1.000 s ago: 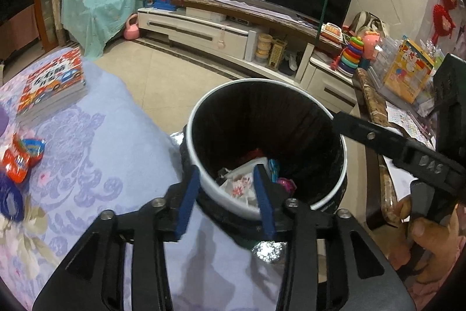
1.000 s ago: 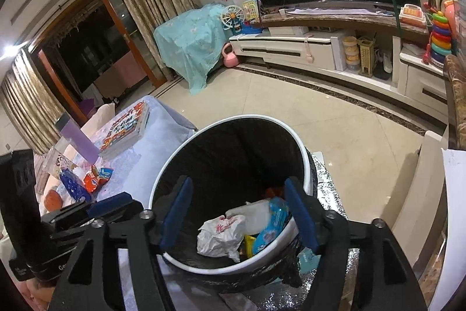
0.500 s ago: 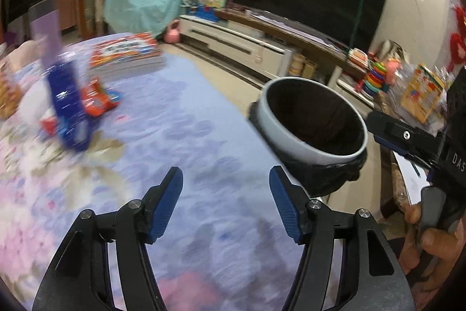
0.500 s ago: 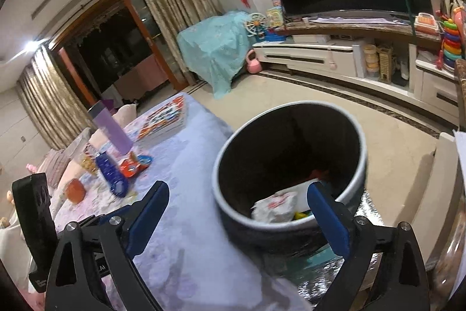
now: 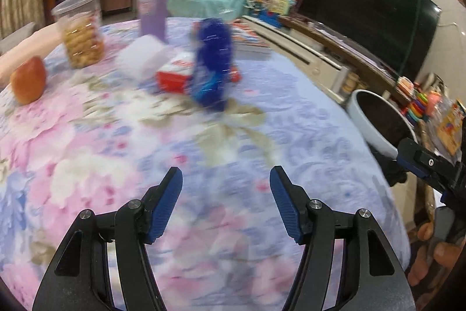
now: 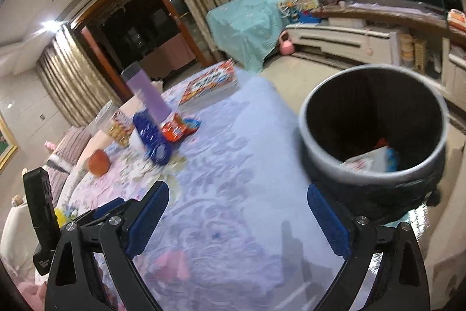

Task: Collect trash
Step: 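Move both tools back over the table, then grasp the white mesh foam with the left tool while the right tool grasps the blue starry bag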

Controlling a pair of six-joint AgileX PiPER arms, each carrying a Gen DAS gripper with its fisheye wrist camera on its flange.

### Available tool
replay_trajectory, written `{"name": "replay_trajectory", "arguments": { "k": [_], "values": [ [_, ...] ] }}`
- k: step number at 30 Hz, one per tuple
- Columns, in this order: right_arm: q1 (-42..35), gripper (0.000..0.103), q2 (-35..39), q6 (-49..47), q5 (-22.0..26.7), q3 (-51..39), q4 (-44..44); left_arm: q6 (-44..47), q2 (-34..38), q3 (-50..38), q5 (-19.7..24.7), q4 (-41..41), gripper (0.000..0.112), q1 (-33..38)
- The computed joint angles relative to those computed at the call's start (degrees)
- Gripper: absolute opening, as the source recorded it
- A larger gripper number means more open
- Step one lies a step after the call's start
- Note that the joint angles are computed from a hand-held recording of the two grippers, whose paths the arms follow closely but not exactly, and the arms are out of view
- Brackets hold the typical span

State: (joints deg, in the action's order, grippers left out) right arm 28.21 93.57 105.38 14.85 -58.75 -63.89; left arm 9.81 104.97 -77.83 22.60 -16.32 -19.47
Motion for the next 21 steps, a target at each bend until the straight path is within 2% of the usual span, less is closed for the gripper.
{"name": "replay_trajectory", "arguments": {
  "k": [3,7,9,13,17,21],
  "values": [
    [2.1,0.097,3.2,-1.3,0.9,-3.0,1.1,1.8,-0.5,1.3,-0.4,-2.0,0.064,2.7],
    [6.0,0.097,6.6,3.8,5.4,-6.8,-5.7,5.1,0.2,1.5,0.1,-6.0,0.064,6.3],
    [6.7,0.097,8.0,3.8,5.8,-8.6,-6.3,6.5,0.8,1.0,0.9,-7.6,0.064,7.8],
    [5.6,0.097,11.7,-7.4,2.0,-13.8,4.9,7.7,2.0,-0.6,2.7,-8.4,0.064,9.9],
    [5.7,0.097,14.6,-9.7,1.8,-17.6,6.7,8.0,4.0,-4.4,5.2,-8.2,0.064,11.6],
    [5.4,0.097,18.2,-19.3,0.8,-22.7,14.7,6.1,7.4,-10.4,8.3,-6.0,0.064,12.5]
  ]
}}
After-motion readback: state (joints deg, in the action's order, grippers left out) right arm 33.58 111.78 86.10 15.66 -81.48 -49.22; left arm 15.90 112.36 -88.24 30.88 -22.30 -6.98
